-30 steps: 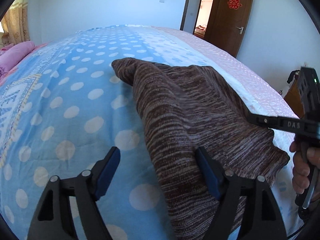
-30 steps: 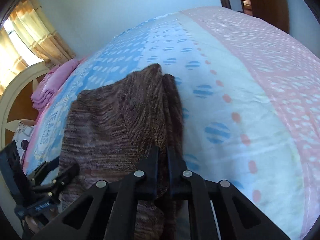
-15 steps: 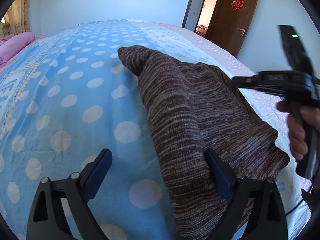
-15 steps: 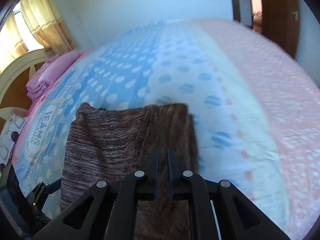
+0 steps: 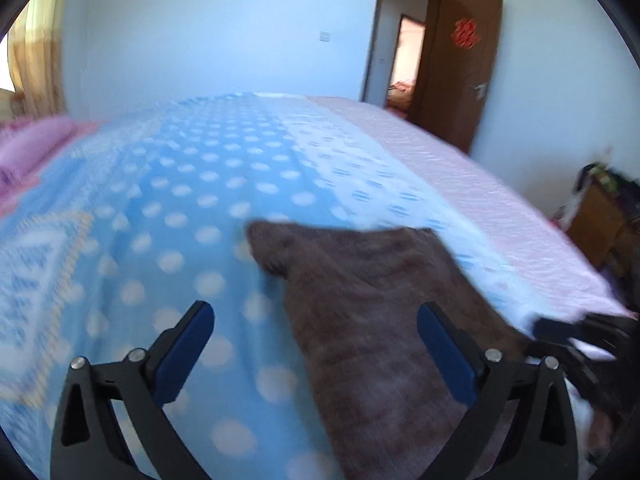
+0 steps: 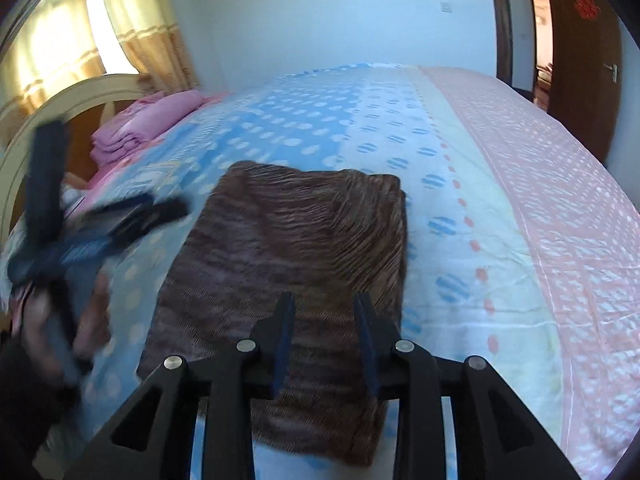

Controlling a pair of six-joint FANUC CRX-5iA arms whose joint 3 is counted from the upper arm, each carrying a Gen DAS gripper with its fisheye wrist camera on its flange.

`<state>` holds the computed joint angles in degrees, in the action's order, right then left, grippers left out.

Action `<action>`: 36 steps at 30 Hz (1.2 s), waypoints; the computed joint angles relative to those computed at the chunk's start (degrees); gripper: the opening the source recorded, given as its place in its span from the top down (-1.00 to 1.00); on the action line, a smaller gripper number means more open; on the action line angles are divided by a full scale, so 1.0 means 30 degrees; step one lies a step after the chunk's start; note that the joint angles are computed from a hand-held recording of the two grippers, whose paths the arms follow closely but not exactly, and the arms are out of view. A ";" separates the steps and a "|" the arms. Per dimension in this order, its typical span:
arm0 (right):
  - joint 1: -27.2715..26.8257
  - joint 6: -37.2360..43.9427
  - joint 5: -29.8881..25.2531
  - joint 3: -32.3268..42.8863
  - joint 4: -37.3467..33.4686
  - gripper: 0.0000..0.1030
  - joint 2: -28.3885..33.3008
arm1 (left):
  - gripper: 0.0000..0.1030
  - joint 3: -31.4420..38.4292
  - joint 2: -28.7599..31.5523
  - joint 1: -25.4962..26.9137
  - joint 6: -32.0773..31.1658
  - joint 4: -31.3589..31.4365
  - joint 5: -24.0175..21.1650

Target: Fold small clothes

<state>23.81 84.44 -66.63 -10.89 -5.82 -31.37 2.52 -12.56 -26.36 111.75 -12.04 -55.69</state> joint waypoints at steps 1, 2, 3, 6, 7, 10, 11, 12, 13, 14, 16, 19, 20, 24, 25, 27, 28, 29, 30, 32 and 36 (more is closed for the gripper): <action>0.0113 0.0114 -0.0386 -0.0113 -0.0128 0.39 -0.0135 | -1.00 0.1549 0.1265 -0.0412 0.0815 -0.1820 -0.1370; 0.0435 -0.0088 -0.0569 -0.0407 0.0156 0.39 -0.0252 | -1.00 0.2640 0.2177 -0.0763 0.1406 -0.3183 -0.2595; 0.0909 -0.0461 -0.0761 -0.0918 0.0749 0.39 -0.0565 | -1.00 0.3791 0.3316 -0.1029 0.1941 -0.4582 -0.3924; 0.1038 -0.0539 -0.0940 -0.2111 0.0943 0.38 -0.1041 | -1.00 0.4365 0.4853 0.0015 0.0903 -0.3897 -0.5461; 0.1248 -0.0561 -0.0300 -0.2746 0.1151 0.38 -0.1729 | -1.00 0.3767 0.4642 0.0417 0.1092 -0.3487 -0.4908; 0.3030 -0.1614 -0.0308 -0.3488 0.3107 0.38 -0.2466 | -1.00 0.2084 0.3519 0.1405 0.1384 -0.2167 -0.3154; 0.3279 -0.1891 -0.0302 -0.3495 0.3380 0.38 -0.2576 | -1.00 0.1781 0.3196 0.1580 0.1431 -0.1905 -0.2889; 0.3318 -0.1969 -0.0233 -0.3345 0.3281 0.38 -0.2733 | -1.00 0.1516 0.2845 0.1792 0.1524 -0.1437 -0.2816; 0.3349 -0.1990 0.0064 -0.3268 0.3026 0.38 -0.3084 | -1.00 0.1139 0.2429 0.2072 0.1521 -0.0666 -0.2538; 0.3442 -0.1988 0.0382 -0.3281 0.3042 0.38 -0.3307 | -1.00 0.0597 0.1855 0.2292 0.1485 -0.0024 -0.2176; 0.4766 -0.2920 0.0994 -0.3787 0.4518 0.38 -0.3920 | -1.00 -0.0156 0.0788 0.1929 0.1816 0.0438 -0.1639; 0.4311 -0.2538 0.1342 -0.3209 0.4105 0.38 -0.3043 | -1.00 -0.0485 0.0173 0.0390 0.1883 -0.0145 -0.1589; 0.3625 -0.2118 0.1349 -0.2829 0.3319 0.38 -0.2550 | -1.00 -0.0581 0.0063 -0.0132 0.1988 -0.0498 -0.1709; 0.1620 -0.1252 -0.0633 -0.1484 0.1361 0.38 0.0222 | -1.00 -0.0108 0.0827 -0.2509 0.2818 -0.2937 -0.3718; 0.0963 -0.0616 -0.0459 -0.1349 0.0517 0.38 0.0174 | -1.00 -0.0433 0.0576 -0.2562 0.3023 -0.3029 -0.3379; 0.1100 -0.0786 -0.0734 -0.1280 0.0684 0.38 -0.0056 | -1.00 -0.0653 0.0400 -0.2097 0.2849 -0.2264 -0.3261; 0.1261 -0.0971 -0.0517 -0.1322 0.0888 0.38 -0.0370 | -1.00 -0.0955 0.0187 -0.1784 0.2589 -0.1729 -0.3087; 0.1512 -0.1142 0.0090 -0.1536 0.1178 0.38 -0.0889 | -1.00 -0.1201 0.0033 -0.1642 0.2486 -0.1465 -0.2928; 0.1712 -0.1143 0.0631 -0.1583 0.1460 0.38 -0.1038 | -1.00 -0.1594 -0.0202 -0.1400 0.2529 -0.1109 -0.2524; 0.2034 -0.0938 0.0863 -0.1101 0.1810 0.38 -0.0516 | -1.00 -0.1933 -0.0464 -0.1311 0.2698 -0.0893 -0.2236; 0.1341 -0.0682 0.0699 -0.0095 0.1892 0.38 0.1837 | -1.00 -0.2377 -0.0786 -0.1099 0.2506 -0.0358 -0.1914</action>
